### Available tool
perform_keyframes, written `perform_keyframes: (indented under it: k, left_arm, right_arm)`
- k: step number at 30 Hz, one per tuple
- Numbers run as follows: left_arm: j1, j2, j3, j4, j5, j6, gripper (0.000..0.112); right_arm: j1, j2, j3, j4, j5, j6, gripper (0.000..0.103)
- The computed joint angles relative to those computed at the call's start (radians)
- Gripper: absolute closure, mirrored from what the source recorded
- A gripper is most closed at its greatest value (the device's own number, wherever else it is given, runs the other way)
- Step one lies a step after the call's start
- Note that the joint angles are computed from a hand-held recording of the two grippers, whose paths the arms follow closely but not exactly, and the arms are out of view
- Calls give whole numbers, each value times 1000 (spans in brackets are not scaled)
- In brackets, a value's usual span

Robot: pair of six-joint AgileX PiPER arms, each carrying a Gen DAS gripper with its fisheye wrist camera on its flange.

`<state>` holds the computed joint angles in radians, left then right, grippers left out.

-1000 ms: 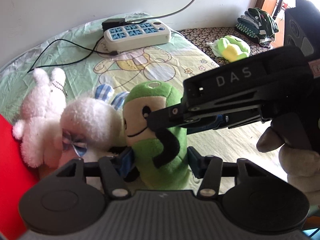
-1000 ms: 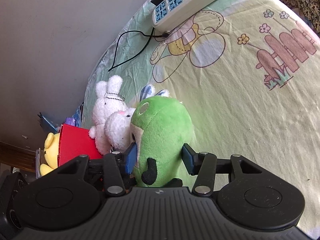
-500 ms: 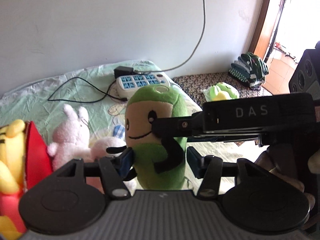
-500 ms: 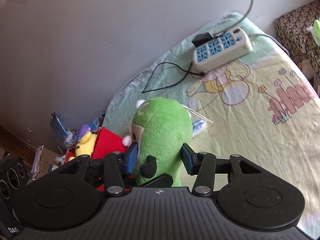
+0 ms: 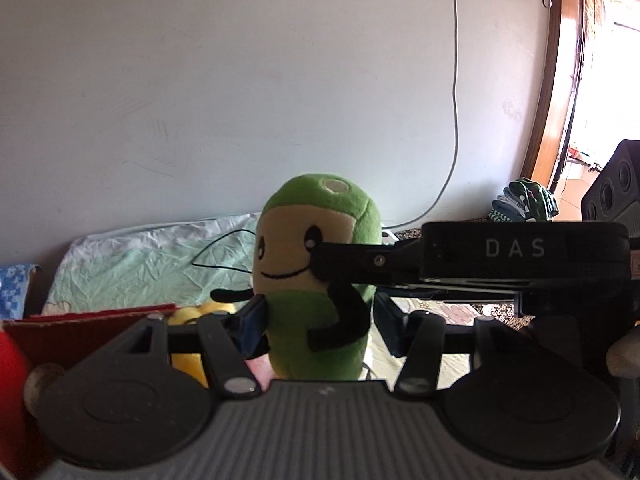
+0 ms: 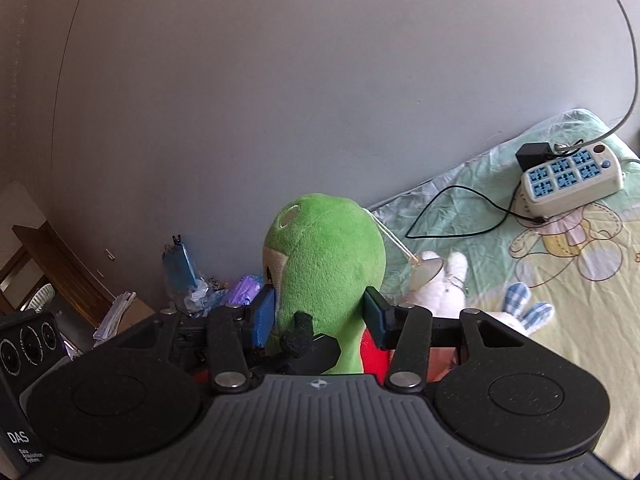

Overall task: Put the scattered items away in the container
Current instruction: 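Carry the green plush with the right gripper into the red box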

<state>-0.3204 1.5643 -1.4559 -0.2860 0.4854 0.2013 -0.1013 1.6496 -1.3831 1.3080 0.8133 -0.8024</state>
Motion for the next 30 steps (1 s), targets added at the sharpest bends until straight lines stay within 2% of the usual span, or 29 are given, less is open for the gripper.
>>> perform_keyframes:
  k: [8, 13, 17, 21, 25, 27, 30]
  left_arm:
    - [307, -83, 86, -303, 113, 367, 57]
    - [474, -27, 77, -416, 211, 510, 57]
    - [555, 52, 36, -455, 281, 559, 57]
    - [582, 128, -18, -437, 333, 553, 57]
    - [591, 180, -49, -404, 370, 545, 57]
    - [593, 220, -87, -394, 411, 537, 57]
    - [592, 227, -72, -388, 416, 545, 57]
  right_arm:
    - [281, 39, -53, -54, -209, 75, 53]
    - [421, 143, -168, -243, -290, 275, 53]
    - [479, 245, -274, -399, -296, 446, 53]
    - [522, 316, -367, -595, -275, 647, 53]
    - [554, 373, -464, -762, -211, 822, 53]
    - [569, 410, -540, -862, -152, 914, 53]
    - [589, 454, -623, -962, -83, 999, 53]
